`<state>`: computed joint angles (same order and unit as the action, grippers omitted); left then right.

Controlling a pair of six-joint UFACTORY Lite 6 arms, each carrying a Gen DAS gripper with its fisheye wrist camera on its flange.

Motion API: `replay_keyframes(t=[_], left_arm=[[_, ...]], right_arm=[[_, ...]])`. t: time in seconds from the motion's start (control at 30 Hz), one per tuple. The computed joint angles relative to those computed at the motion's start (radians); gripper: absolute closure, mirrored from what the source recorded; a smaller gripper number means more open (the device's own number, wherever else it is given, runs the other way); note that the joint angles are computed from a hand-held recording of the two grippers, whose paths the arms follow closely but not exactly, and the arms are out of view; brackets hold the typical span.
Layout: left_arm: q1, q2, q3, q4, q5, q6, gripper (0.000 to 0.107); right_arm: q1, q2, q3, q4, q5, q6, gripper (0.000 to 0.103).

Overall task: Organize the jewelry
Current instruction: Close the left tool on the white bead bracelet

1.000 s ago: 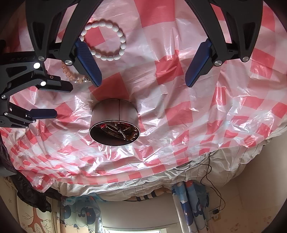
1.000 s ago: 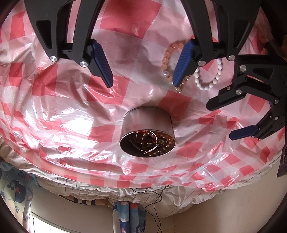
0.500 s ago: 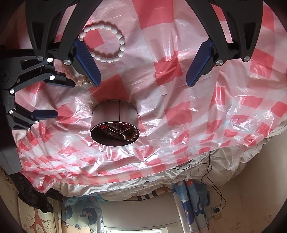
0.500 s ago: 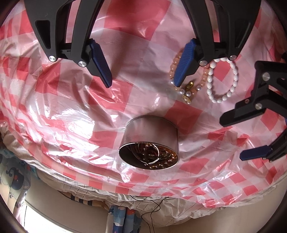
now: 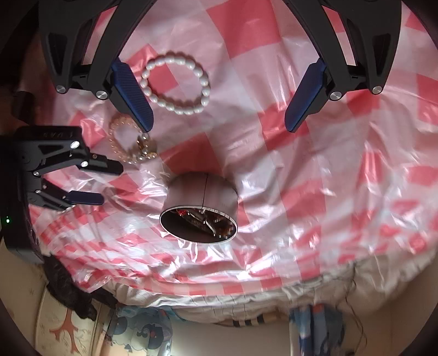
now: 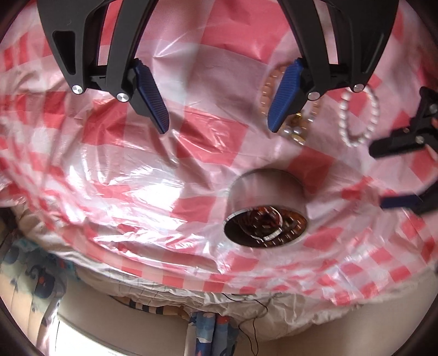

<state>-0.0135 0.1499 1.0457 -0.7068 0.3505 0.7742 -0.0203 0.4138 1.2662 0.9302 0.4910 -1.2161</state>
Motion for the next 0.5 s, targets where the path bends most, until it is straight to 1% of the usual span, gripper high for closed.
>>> replay_keyframes(t=[0.07,0.17,0.2,0.23,0.3,0.37,0.47,0.5], left_arm=[[0.066,0.002,0.003,-0.105,0.06,0.123,0.014],[0.122,-0.017,-0.016,-0.228,0.112,0.274,0.014],[0.144,-0.036,-0.033,-0.295,0.141,0.362,0.015],[0.146,-0.045,-0.041,-0.324,0.147,0.409,0.015],[0.115,-0.058,-0.06,-0.332,0.132,0.458,0.017],[0.075,-0.051,-0.057,-0.29,0.134,0.448,0.02],[0.002,-0.049,-0.077,-0.23,0.108,0.454,0.023],[-0.016,-0.051,-0.085,-0.228,0.098,0.467,0.024]], right_arm=[[-0.052,0.028,0.051,0.054,0.134,-0.031,0.032],[-0.104,0.086,0.131,0.064,0.292,-0.013,0.032],[-0.118,0.113,0.163,0.056,0.336,0.005,0.032],[-0.118,0.121,0.175,0.04,0.345,0.016,0.032],[-0.097,0.103,0.156,0.007,0.307,0.019,0.032],[-0.062,0.076,0.119,-0.015,0.272,-0.009,0.033],[-0.029,0.038,0.06,0.004,0.258,-0.088,0.041],[-0.015,0.026,0.043,0.011,0.246,-0.107,0.046]])
